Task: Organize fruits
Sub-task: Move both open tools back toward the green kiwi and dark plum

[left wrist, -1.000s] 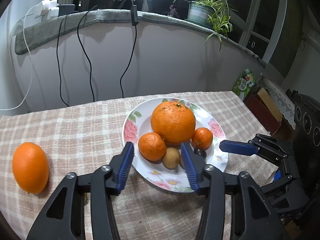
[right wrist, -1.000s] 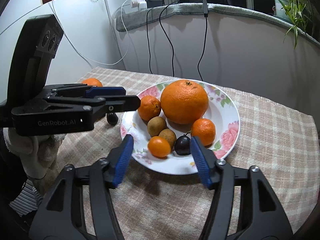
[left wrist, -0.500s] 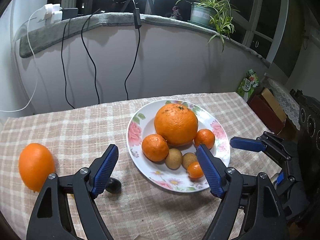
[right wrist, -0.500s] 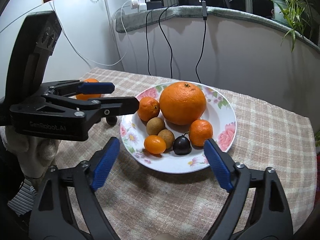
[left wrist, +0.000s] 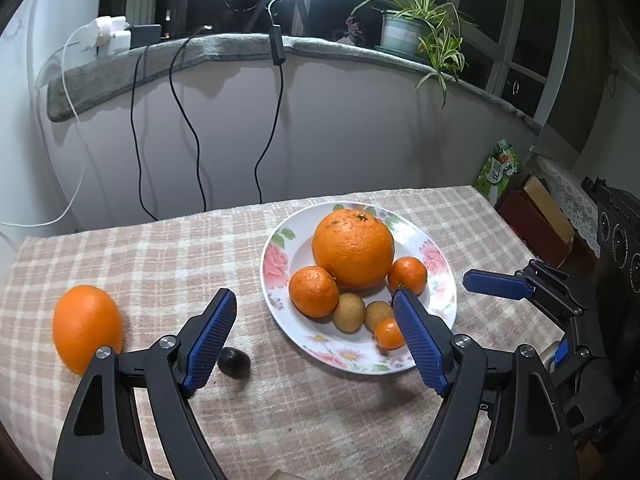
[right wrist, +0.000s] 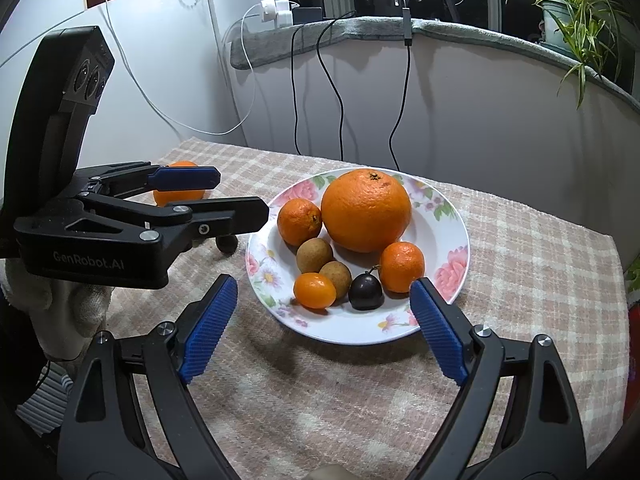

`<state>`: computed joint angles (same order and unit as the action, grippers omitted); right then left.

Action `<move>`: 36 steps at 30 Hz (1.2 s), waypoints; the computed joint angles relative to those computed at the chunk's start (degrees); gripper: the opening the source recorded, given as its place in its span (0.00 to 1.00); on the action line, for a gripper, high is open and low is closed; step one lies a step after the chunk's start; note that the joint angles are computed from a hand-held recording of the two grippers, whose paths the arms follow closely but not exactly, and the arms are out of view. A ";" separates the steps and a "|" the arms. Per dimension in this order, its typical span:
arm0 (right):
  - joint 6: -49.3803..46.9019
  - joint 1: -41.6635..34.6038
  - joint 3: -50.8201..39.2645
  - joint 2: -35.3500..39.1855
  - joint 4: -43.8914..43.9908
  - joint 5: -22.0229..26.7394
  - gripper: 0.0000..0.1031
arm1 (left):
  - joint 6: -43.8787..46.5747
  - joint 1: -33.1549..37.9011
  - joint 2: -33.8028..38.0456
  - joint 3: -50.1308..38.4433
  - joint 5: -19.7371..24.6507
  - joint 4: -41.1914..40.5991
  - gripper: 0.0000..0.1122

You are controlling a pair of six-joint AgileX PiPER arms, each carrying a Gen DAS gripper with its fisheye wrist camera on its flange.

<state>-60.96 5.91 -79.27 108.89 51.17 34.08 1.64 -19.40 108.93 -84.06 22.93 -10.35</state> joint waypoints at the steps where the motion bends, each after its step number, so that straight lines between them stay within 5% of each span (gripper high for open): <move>1: -0.04 0.04 0.09 -0.16 0.11 0.02 0.88 | -0.03 0.02 -0.35 0.38 -0.19 0.10 0.72; 36: 4.57 8.41 -1.53 -0.90 -2.21 -0.86 0.88 | 14.52 7.88 -11.52 15.28 -6.41 -13.47 0.72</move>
<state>-56.39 14.32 -80.80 107.99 48.96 33.22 16.16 -11.52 97.41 -68.78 16.52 -23.82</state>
